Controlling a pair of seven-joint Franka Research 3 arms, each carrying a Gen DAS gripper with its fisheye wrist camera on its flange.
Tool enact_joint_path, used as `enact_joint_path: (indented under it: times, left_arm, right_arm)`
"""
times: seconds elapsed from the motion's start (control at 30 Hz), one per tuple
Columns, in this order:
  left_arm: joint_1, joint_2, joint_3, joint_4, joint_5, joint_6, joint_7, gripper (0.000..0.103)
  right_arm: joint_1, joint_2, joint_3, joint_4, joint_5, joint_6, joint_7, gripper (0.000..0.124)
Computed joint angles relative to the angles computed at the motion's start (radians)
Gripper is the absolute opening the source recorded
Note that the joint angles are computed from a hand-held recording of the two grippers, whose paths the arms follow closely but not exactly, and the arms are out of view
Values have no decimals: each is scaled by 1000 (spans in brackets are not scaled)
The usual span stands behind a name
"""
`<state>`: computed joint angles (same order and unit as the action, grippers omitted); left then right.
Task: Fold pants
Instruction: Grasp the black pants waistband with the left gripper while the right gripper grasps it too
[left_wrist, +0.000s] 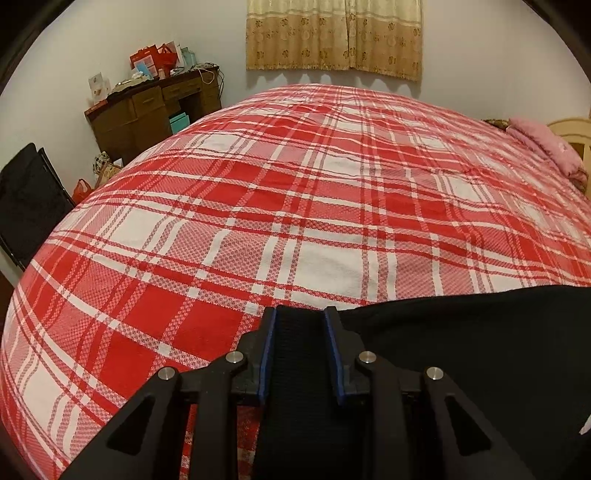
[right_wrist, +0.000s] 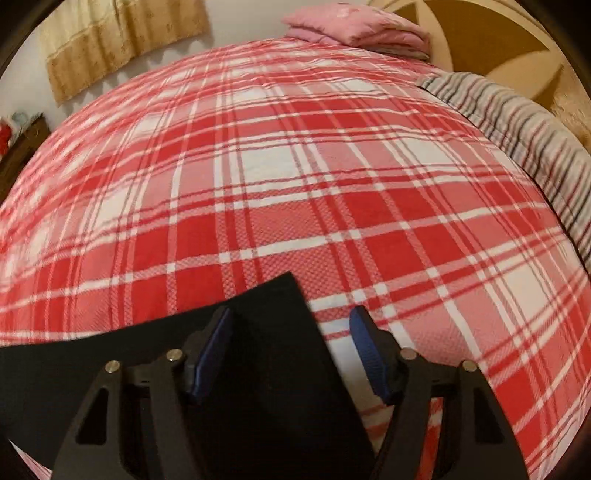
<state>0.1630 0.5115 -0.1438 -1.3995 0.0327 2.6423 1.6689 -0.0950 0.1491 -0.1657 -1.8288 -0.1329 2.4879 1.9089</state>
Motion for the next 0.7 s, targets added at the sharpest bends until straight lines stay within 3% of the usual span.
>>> enact_joint_path:
  times: [0.03, 0.1, 0.17, 0.4, 0.53, 0.7]
  left_arm:
    - [-7, 2, 7, 5, 12, -5, -6, 27]
    - [-18, 10, 16, 23, 32, -26, -12, 27]
    - [-23, 22, 18, 56, 45, -62, -9, 27]
    - [-10, 4, 0, 31, 35, -19, 34, 16]
    - [36, -27, -45, -20, -52, 33, 79, 16]
    - [110, -70, -118, -82, -212, 91, 187, 15]
  right_arm:
    - [-7, -3, 7, -4, 29, 8, -42, 52]
    - [-14, -14, 17, -19, 80, 29, -106, 24]
    - [-15, -25, 23, -33, 114, 41, -151, 15]
    - [17, -78, 26, -92, 34, 134, -112, 11]
    - [26, -153, 44, -157, -25, 229, -94, 11]
    - [30, -279, 76, -259, 29, 372, -192, 11]
